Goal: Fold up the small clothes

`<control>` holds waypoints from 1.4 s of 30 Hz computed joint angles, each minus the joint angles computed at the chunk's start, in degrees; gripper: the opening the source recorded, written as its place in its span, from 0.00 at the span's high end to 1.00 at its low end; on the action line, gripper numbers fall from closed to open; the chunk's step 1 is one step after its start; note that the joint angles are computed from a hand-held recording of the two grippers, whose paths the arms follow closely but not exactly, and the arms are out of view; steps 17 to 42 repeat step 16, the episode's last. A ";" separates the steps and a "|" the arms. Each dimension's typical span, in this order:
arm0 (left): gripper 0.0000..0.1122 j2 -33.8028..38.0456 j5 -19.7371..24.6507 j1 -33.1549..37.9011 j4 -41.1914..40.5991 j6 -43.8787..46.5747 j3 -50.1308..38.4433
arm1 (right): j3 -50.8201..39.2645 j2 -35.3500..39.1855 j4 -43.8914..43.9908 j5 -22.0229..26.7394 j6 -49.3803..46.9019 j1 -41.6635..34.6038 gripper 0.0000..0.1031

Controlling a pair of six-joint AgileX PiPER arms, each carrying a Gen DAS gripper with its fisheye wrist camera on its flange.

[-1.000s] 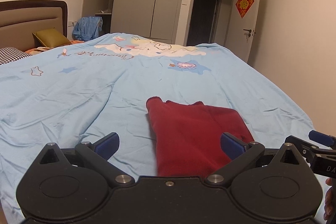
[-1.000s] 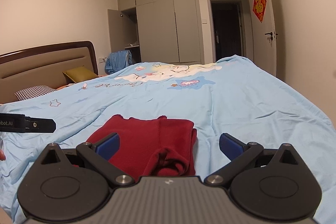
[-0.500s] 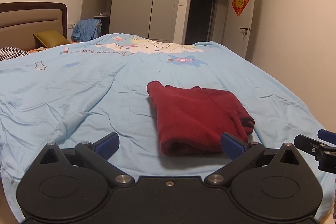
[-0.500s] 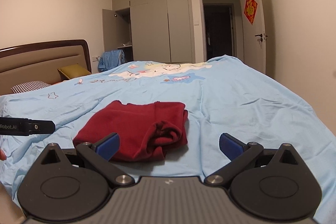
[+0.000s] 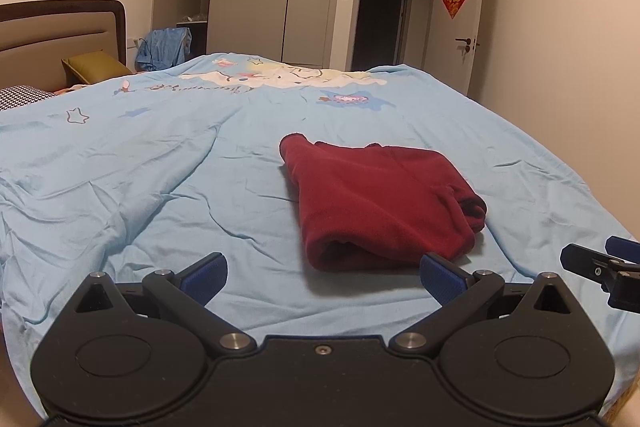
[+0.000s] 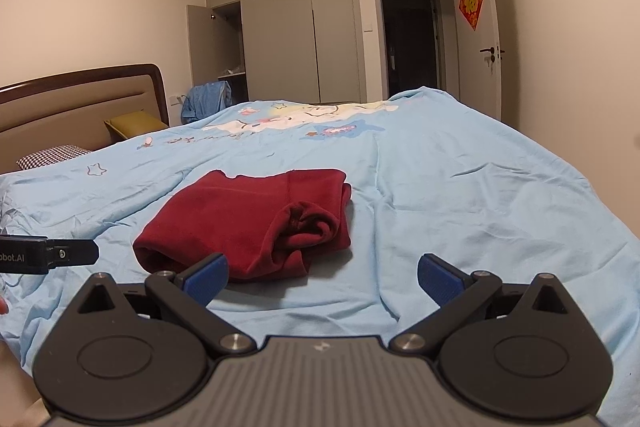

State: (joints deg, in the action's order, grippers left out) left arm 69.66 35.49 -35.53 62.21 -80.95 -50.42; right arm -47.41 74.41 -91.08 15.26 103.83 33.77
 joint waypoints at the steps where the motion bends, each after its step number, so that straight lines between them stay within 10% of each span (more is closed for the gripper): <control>1: 0.09 0.06 -0.08 0.10 -0.38 0.38 -0.09 | -0.02 0.09 0.06 -0.08 0.00 0.00 0.00; 42: 0.09 1.92 -0.35 1.18 -1.67 1.17 -1.28 | -1.25 2.52 3.76 -1.58 -3.05 -0.97 0.00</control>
